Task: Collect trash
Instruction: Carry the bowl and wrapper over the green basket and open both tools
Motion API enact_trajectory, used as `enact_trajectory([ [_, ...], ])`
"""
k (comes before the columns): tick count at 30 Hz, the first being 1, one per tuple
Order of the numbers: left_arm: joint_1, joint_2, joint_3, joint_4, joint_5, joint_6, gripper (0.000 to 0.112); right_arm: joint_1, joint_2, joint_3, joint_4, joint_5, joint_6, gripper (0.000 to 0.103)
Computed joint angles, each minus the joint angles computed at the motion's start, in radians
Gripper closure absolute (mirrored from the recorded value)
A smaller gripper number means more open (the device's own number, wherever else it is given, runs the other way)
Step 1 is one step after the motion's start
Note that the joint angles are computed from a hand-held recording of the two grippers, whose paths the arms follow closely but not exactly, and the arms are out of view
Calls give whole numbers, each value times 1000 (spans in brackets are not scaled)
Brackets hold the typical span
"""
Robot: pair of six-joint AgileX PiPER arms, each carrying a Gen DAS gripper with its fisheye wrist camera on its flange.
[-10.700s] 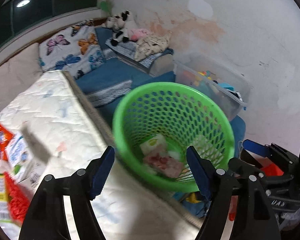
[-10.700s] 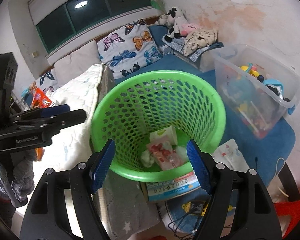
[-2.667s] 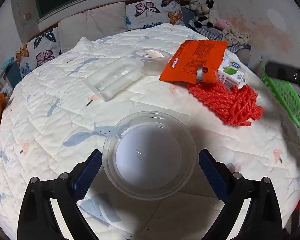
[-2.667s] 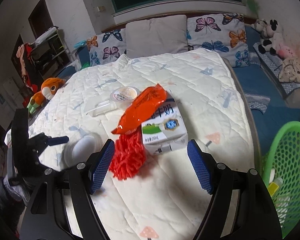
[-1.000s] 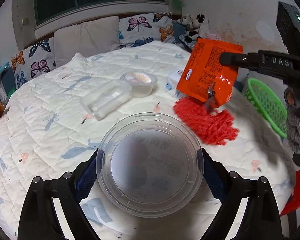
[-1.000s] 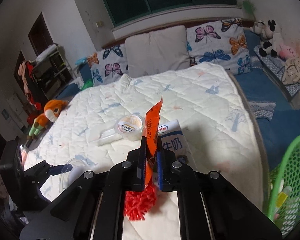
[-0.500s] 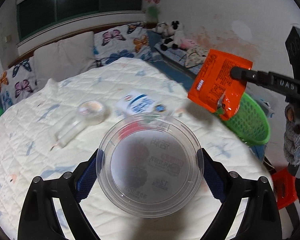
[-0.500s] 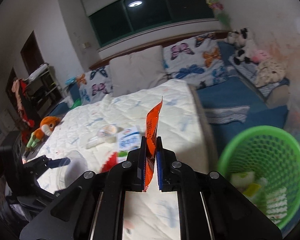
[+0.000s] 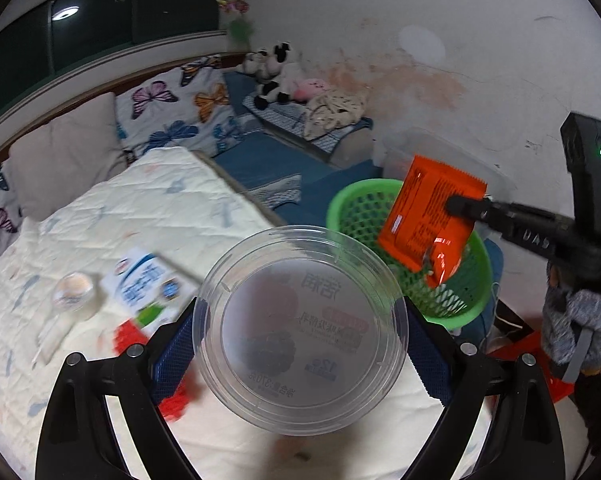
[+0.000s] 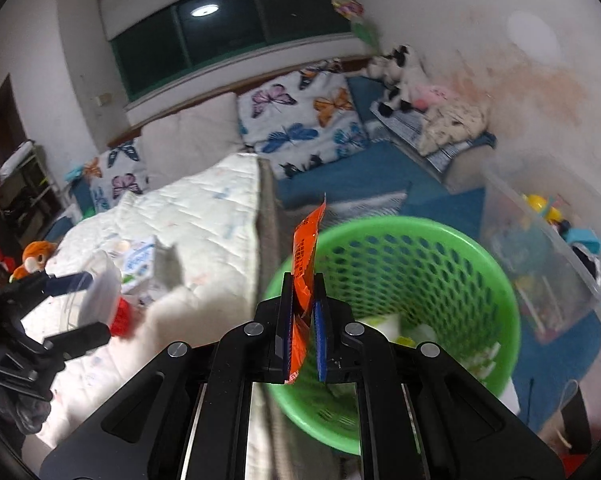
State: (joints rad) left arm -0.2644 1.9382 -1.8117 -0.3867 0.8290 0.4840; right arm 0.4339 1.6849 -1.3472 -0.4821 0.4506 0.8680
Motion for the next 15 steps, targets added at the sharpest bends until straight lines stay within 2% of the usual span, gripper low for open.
enact_trajectory([
  [5,-72,80,-116,50,41,-67,22,-60,-19,73,42,-36,-22,89],
  [7,-95,118,-175,72,65,-96,22,-81,-26,95,73,-47,-40,81],
  [8,-107,141,-209,82,79,-111,22,-96,-32,111,101,-58,-60,69],
  [9,-118,161,-240,91,92,-124,22,-102,-38,124,101,-66,-51,62],
  [15,-173,294,-442,128,188,-195,22,-137,-93,207,83,-95,-26,60],
])
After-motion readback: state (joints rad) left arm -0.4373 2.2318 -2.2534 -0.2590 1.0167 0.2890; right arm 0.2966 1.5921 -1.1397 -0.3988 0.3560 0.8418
